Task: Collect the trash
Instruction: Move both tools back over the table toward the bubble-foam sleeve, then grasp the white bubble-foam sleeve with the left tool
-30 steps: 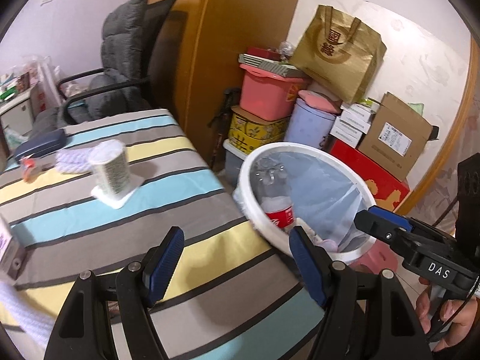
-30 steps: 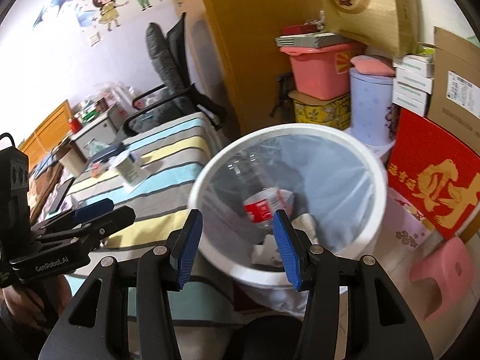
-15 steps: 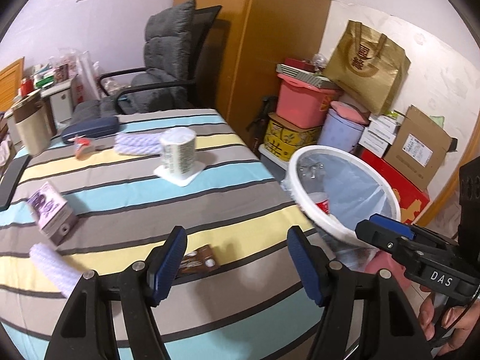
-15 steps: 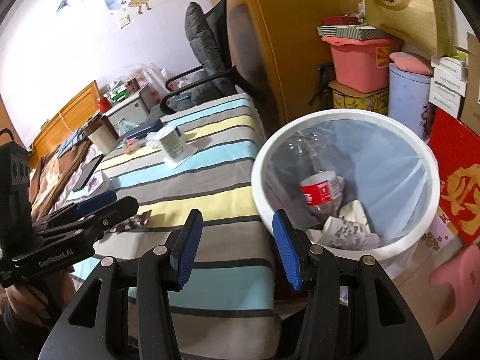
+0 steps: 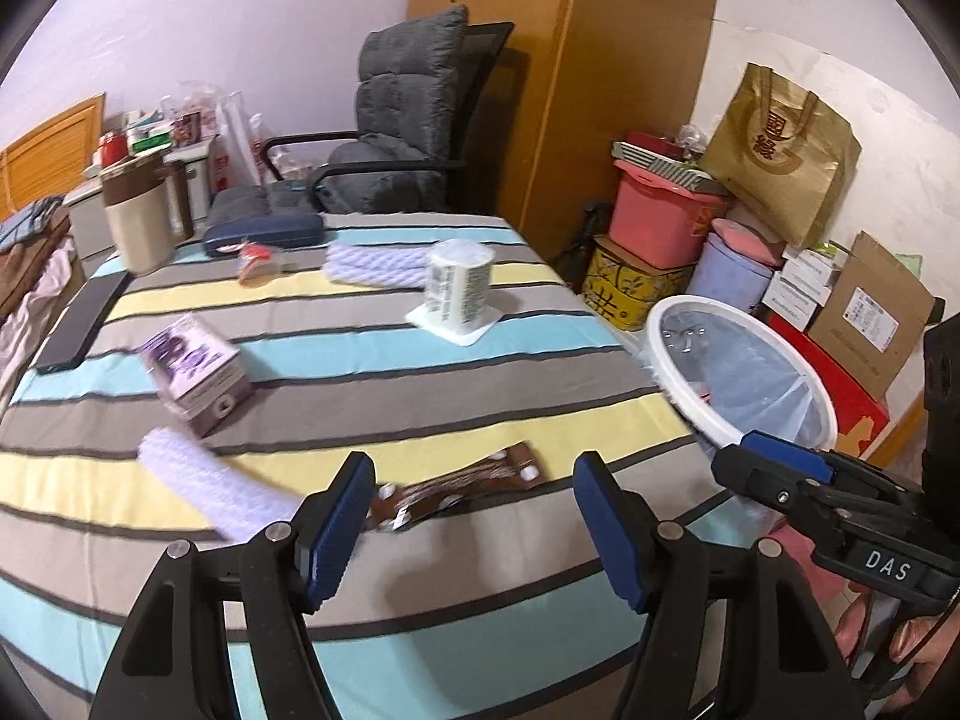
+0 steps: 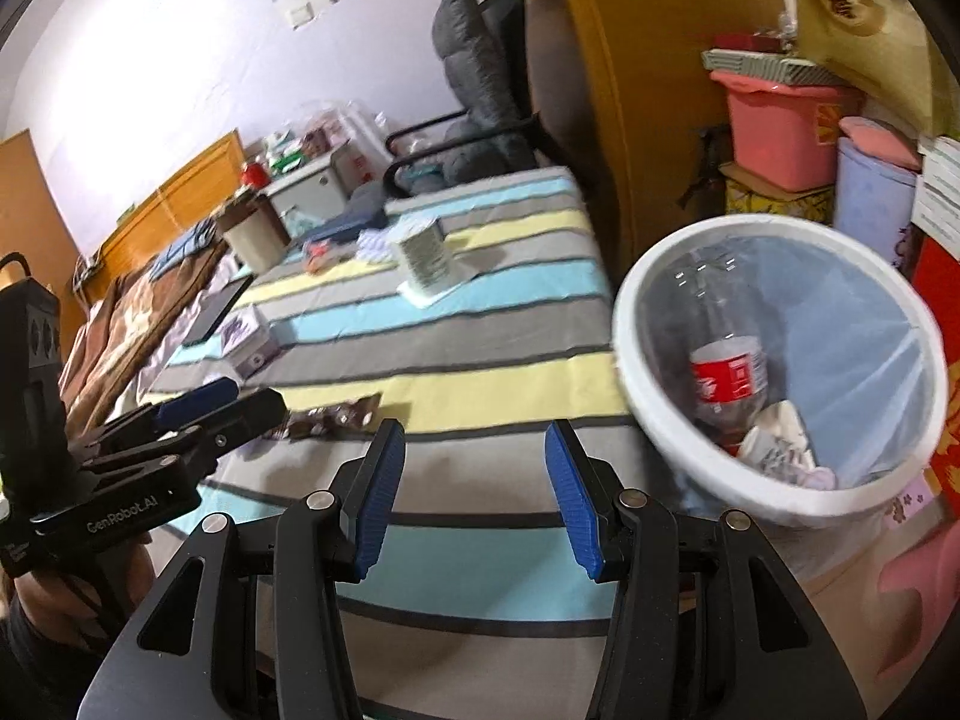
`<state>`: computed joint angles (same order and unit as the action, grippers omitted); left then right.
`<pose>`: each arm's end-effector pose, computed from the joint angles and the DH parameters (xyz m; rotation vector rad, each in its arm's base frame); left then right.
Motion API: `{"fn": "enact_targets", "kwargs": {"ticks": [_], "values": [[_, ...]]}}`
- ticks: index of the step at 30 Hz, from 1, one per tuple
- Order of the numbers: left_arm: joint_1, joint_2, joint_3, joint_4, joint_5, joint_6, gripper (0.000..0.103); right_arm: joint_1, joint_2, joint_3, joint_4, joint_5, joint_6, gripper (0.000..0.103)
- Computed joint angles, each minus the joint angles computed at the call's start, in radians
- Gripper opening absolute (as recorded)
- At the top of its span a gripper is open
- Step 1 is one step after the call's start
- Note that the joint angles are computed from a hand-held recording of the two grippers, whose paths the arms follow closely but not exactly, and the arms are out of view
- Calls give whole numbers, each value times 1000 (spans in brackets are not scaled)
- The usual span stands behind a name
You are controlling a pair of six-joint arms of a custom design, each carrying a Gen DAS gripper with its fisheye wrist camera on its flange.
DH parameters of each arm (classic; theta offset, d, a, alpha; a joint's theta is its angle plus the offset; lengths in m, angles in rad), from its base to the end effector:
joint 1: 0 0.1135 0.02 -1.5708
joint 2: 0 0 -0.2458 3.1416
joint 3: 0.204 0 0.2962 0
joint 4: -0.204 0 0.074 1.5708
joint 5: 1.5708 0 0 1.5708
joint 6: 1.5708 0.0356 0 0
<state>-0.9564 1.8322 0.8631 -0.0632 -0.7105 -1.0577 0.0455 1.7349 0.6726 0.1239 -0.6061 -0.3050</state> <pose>0.2201 -0.2718 0.0591 -0.3468 2.2541 -0.0794 0.3136 0.0346 0.0486 -0.6523 2.2928 0.6349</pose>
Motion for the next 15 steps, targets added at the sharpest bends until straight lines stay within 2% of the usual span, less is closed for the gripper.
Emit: {"fn": "enact_targets", "kwargs": {"ticks": [7, 15], "values": [[-22, -73, -110, -51, -16, -136, 69, 43, 13, 16, -60, 17, -22, 51], [-19, -185, -232, -118, -46, -273, 69, 94, -8, 10, -67, 32, -34, 51]]}}
